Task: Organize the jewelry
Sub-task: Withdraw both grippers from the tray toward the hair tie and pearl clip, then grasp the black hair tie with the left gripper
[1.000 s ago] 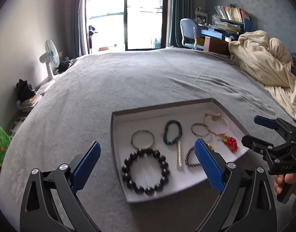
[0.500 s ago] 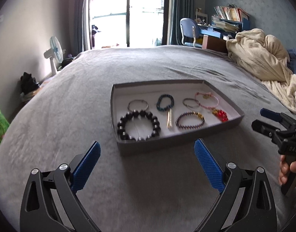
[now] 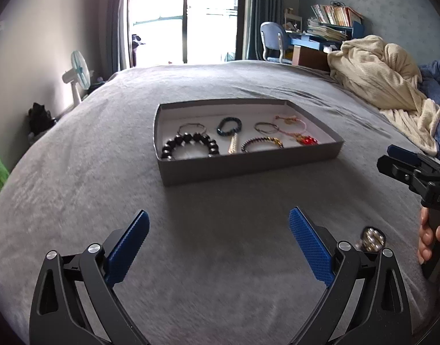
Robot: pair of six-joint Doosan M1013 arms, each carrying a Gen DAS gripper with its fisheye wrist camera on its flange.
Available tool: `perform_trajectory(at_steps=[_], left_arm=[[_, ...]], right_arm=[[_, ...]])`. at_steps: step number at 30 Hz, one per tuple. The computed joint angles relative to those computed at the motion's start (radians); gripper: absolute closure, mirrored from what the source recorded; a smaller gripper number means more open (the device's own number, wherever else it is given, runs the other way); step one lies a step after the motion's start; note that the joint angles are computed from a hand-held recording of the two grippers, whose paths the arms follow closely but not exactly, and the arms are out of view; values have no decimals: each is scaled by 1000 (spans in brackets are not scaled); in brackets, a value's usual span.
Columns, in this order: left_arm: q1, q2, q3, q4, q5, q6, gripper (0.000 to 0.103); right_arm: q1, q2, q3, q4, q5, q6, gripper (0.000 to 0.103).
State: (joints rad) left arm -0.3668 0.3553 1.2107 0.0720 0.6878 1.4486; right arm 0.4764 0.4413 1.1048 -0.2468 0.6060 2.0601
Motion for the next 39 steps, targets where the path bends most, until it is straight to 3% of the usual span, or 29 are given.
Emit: perform_trajectory(at_steps=[3,9,23,30,33,36,39], left_arm=[[-8,-14,23,-20,-7,22,6],[-26,-27,42,-175,4,156,6],[-76,-11,22,-304,49,324,6],[-89,14,-15,-323,108,399,13],[-96,29,-35,-302,146,409,20],[-98,50,-67,-274,198,370,40],[-93,63,-85,-289,227,368,53]], right_arm=[[0,-11,22,0,-2,34,6],[-6,-31,54,4,2,93,5],[-27,-67,116,27,-10,199,5],[-36,-70,125,65,-16,208,5],[-37,-69,125,71,-15,207,5],[-38,-69,126,74,-17,207,5],[-39,-68,125,82,-13,208,5]])
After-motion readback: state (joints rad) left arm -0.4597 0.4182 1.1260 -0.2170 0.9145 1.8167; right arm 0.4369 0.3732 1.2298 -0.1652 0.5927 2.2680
